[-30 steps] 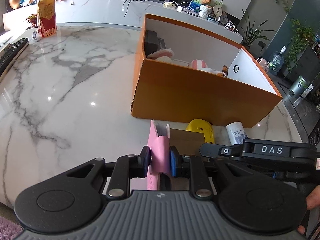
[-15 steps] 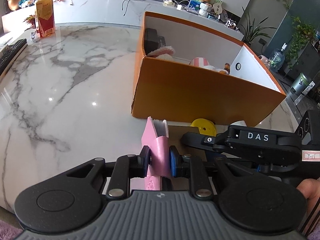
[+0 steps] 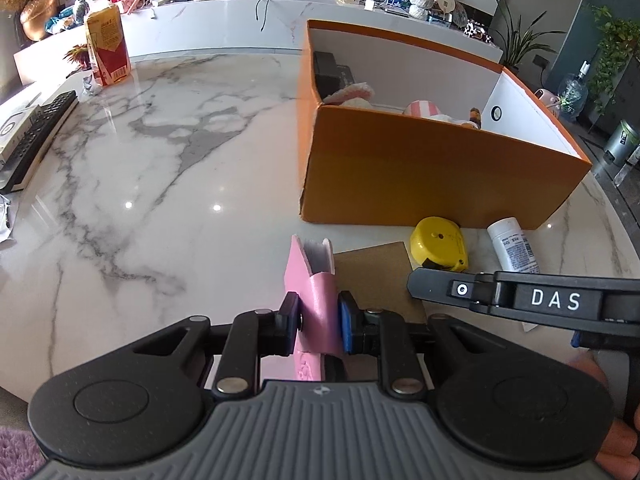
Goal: Organize objects
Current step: 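Lift and carry the cardboard box and pink case toward the orange box with both tools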
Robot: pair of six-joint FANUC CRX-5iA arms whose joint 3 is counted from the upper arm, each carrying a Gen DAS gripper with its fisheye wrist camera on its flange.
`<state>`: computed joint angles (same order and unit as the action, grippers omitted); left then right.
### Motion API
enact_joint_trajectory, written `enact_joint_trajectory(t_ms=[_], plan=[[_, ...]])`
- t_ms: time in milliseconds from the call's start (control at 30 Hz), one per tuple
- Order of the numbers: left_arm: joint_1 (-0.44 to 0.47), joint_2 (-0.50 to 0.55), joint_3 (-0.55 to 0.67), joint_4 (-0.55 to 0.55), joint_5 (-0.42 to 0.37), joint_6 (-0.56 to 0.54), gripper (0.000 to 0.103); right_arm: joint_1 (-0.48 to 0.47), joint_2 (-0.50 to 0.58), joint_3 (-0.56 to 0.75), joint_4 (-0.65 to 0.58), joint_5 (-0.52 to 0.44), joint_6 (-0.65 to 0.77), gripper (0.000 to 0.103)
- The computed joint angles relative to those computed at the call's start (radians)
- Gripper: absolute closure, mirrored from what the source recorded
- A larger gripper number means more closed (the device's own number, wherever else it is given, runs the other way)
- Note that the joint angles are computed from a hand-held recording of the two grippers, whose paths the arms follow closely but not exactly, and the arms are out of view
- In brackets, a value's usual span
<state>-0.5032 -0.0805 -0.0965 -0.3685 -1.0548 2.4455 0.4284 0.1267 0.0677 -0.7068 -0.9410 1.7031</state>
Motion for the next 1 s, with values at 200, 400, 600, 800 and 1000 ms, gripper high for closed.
enact_joint_trajectory(t_ms=[200, 400, 600, 800, 1000], plan=[[0.023, -0.041, -0.041, 0.029, 0.011, -0.016, 0.079, 0.014, -0.024, -0.009, -0.058, -0.026, 0.100, 0.103], [0.035, -0.077, -0.079, 0.039, 0.031, 0.010, 0.079, 0.067, -0.020, 0.000, -0.010, -0.014, 0.071, 0.103], [0.061, -0.104, -0.113, 0.068, 0.064, 0.022, 0.079, 0.147, -0.085, -0.063, 0.145, 0.098, 0.010, 0.075], [0.087, -0.144, -0.151, 0.099, 0.067, 0.030, 0.079, 0.213, -0.076, -0.075, 0.292, 0.124, -0.101, 0.052], [0.096, -0.171, -0.158, 0.080, 0.019, 0.090, 0.079, 0.281, -0.058, -0.089, 0.441, 0.142, -0.228, 0.043]])
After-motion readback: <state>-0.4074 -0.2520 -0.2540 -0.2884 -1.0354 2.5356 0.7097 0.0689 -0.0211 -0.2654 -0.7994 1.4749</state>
